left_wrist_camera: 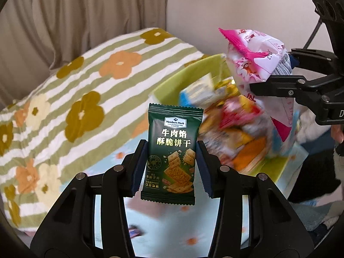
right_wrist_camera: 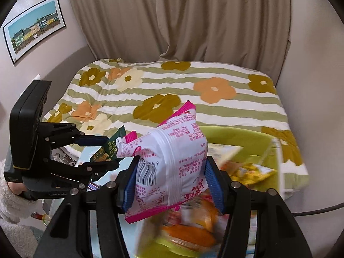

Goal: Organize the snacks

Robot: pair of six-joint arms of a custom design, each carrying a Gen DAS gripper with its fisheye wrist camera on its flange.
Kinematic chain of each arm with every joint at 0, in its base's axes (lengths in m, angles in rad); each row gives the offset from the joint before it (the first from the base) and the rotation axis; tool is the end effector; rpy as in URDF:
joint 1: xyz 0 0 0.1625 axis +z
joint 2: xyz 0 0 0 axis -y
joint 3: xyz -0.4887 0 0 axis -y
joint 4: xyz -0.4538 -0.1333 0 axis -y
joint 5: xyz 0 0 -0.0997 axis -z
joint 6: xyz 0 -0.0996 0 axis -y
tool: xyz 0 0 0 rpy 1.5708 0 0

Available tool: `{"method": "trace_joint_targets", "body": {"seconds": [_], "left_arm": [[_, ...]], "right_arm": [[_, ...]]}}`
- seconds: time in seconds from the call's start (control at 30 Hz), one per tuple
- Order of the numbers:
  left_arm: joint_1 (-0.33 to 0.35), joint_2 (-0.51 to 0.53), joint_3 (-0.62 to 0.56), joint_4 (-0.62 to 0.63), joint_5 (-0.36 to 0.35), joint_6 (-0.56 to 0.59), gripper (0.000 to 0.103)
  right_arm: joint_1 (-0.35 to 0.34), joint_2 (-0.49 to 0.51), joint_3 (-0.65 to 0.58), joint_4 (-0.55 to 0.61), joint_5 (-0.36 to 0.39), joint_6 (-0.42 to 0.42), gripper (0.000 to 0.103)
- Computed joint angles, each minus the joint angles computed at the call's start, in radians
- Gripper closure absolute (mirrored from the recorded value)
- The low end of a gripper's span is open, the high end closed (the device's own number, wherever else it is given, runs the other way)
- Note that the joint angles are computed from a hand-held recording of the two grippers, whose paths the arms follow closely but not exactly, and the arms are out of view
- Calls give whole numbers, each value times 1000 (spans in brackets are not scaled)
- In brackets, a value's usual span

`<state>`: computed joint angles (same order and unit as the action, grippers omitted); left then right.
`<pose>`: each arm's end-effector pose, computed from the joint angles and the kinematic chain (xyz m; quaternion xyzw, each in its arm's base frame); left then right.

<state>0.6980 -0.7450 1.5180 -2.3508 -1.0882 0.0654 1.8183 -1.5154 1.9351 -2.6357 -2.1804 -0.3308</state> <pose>-0.4856 -0.6417 0.0894 0.4382 0.8665 -0.0970 0.2184 0.2137 -0.5342 0.4602 0.1668 -0.8943 0.2903 0.2970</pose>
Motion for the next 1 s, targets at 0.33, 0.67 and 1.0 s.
{"method": "trace_joint_targets", "body": {"seconds": [0.33,0.67,1.0], "left_arm": [[-68,146,-65,18,1,-252,62],[-70,179,-66,112,42,-421,0],[-100,127,-2,74,81,-453,0]], "right_arm": [[-123,-134,13,97,84,-112,49],[-196,-189,41,133,170,-100,49],[-214,-186,49,144,163,-66,49]]}}
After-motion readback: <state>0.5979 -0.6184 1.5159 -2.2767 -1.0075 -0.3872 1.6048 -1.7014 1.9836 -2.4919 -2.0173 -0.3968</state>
